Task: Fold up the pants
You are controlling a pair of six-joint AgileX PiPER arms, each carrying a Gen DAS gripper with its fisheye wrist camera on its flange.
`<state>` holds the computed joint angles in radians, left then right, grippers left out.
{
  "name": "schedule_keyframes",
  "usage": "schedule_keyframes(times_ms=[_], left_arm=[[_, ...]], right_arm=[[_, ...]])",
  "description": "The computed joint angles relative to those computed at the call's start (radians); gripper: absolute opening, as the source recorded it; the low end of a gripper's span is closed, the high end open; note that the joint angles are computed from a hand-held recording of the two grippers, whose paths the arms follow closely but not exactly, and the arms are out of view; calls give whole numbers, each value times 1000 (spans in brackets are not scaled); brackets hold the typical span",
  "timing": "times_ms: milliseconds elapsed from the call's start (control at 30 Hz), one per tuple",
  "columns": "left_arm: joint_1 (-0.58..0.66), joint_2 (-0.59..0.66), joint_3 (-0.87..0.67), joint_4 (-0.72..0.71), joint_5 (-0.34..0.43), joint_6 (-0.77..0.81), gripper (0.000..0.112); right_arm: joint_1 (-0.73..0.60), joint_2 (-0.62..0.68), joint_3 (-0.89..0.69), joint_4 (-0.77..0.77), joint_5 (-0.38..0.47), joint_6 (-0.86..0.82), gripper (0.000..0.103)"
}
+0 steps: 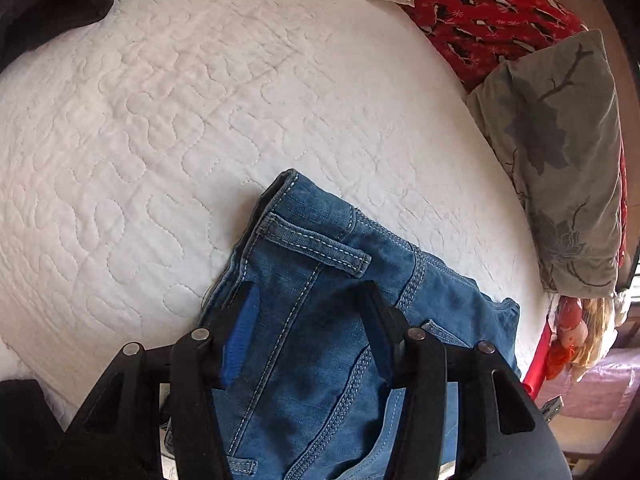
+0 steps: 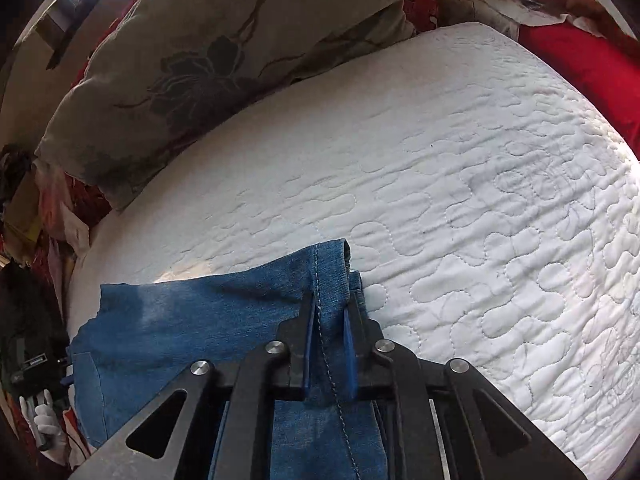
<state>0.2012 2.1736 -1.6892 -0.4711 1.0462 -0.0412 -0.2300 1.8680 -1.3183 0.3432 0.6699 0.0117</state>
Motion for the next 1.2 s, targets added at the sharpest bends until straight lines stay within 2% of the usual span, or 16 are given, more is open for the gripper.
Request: schedule_keyframes(times_ms=[67, 133, 233, 367, 533, 600, 700, 733, 767, 800, 867, 900, 933, 1000, 1100, 1200], left_arm=[[4, -7, -1, -4, 12, 5, 50], [31, -27, 15, -35, 29, 40, 50], [122, -81, 77, -159, 33, 124, 50], [221, -143, 167, -319, 82, 248, 50], [197, -224, 341, -384, 91, 400, 51], [151, -250, 421, -351, 44, 435, 51], [36, -260, 499, -174, -97, 360, 51], [12, -273, 519, -150, -138, 360, 51], [-2, -294, 525, -127, -148, 345, 51], [-4, -313, 517, -115, -133, 329, 51], [19, -353, 500, -163, -80, 366, 51], [22, -378, 488, -172, -61, 374, 51], [12, -402, 468, -165, -50, 369, 51], [-38, -433, 415, -142, -34, 348, 53], [-168, -421, 315, -112, -13, 285, 73], [-355, -323, 141, -45, 34, 173, 74]], right_arm=[[9, -18, 28, 2, -34, 15, 18], [-19, -44, 56, 86, -24, -21, 22], [-77, -134, 153, 206, -33, -103, 27], [-130, -255, 264, 267, -13, -167, 29], [-117, -383, 386, 364, -23, -259, 29], [-76, -407, 423, 304, -40, -215, 29], [-4, -370, 466, 39, -85, -54, 30], [-1, -367, 478, 3, -87, -38, 28], [-9, -399, 494, 7, -88, -22, 28], [-43, -440, 510, 51, -75, -38, 28], [-153, -545, 555, 232, -33, -172, 32], [-224, -601, 581, 332, 9, -254, 41], [-297, -646, 612, 421, 53, -332, 55], [-417, -721, 671, 508, 130, -410, 66], [-581, -747, 784, 650, 253, -562, 66], [-644, -707, 911, 790, 307, -693, 66]])
